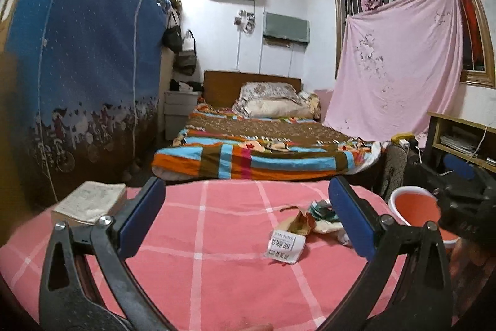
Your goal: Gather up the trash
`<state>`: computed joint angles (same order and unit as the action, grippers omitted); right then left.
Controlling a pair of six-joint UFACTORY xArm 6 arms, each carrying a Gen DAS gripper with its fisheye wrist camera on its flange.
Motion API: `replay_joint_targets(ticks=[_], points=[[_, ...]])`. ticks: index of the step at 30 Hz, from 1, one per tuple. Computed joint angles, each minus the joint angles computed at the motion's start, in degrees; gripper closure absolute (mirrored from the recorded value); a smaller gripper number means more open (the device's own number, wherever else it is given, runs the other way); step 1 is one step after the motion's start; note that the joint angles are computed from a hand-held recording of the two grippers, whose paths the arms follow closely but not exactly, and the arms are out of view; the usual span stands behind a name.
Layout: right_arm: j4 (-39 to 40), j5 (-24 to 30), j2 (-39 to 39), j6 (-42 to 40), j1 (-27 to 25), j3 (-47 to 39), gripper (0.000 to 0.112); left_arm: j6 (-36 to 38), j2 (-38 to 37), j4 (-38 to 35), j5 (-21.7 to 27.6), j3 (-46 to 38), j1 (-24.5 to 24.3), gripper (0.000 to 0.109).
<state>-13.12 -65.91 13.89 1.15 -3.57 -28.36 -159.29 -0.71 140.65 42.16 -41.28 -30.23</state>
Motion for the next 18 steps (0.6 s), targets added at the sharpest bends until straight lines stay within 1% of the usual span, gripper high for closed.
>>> replay_joint_targets(ticks=[2,5,7,8,9,10,11,12,13,14,15,16,18], points=[[-3.4,3.6,-0.3,2.0,-1.2,-0.7,0.009,0.4,1.0,0.2,-2.6,-1.5,0.5,0.023],[-5.3,8.1,-0.8,3.7,-1.7,-1.6,0.009,1.2,3.1,1.2,-7.9,-4.6,1.7,0.024],[-6.6,12.9,-1.5,5.1,-1.9,-2.5,0.009,1.3,4.9,2.5,-12.7,-7.5,2.8,0.027],[-7.3,14.6,-1.6,5.7,-2.0,-2.9,0.010,1.5,6.2,3.0,-15.7,-9.4,3.4,0.031],[-8.0,15.7,-1.6,6.3,-2.1,-3.3,0.015,1.3,7.3,3.5,-17.9,-10.9,4.0,0.035],[-9.2,17.1,-1.6,7.2,-2.4,-3.7,0.017,0.8,8.2,4.2,-20.3,-12.3,4.5,0.042],[-10.0,18.2,-1.6,7.9,-2.6,-4.0,0.024,-0.7,9.8,6.0,-24.0,-14.7,5.2,0.048],[-11.5,19.6,-1.6,9.0,-2.9,-4.5,0.028,-2.1,11.0,7.5,-26.2,-16.2,5.6,0.051],[-13.0,20.6,-1.5,10.1,-3.3,-5.0,0.029,-3.4,12.3,8.8,-28.7,-18.0,6.0,0.053],[-14.0,21.3,-1.6,10.8,-3.5,-5.2,0.034,-4.5,13.8,10.0,-31.6,-20.1,6.4,0.055],[-15.6,22.7,-1.6,12.0,-3.7,-5.7,0.041,-6.2,14.8,11.8,-33.3,-21.4,6.5,0.055],[-16.5,23.8,-1.6,12.7,-3.8,-6.1,0.044,-7.1,15.8,12.8,-35.1,-22.8,6.7,0.056],[-19.1,26.2,-1.5,14.6,-4.0,-7.2,0.052,-6.0,18.2,12.3,-38.9,-25.9,7.0,0.056]])
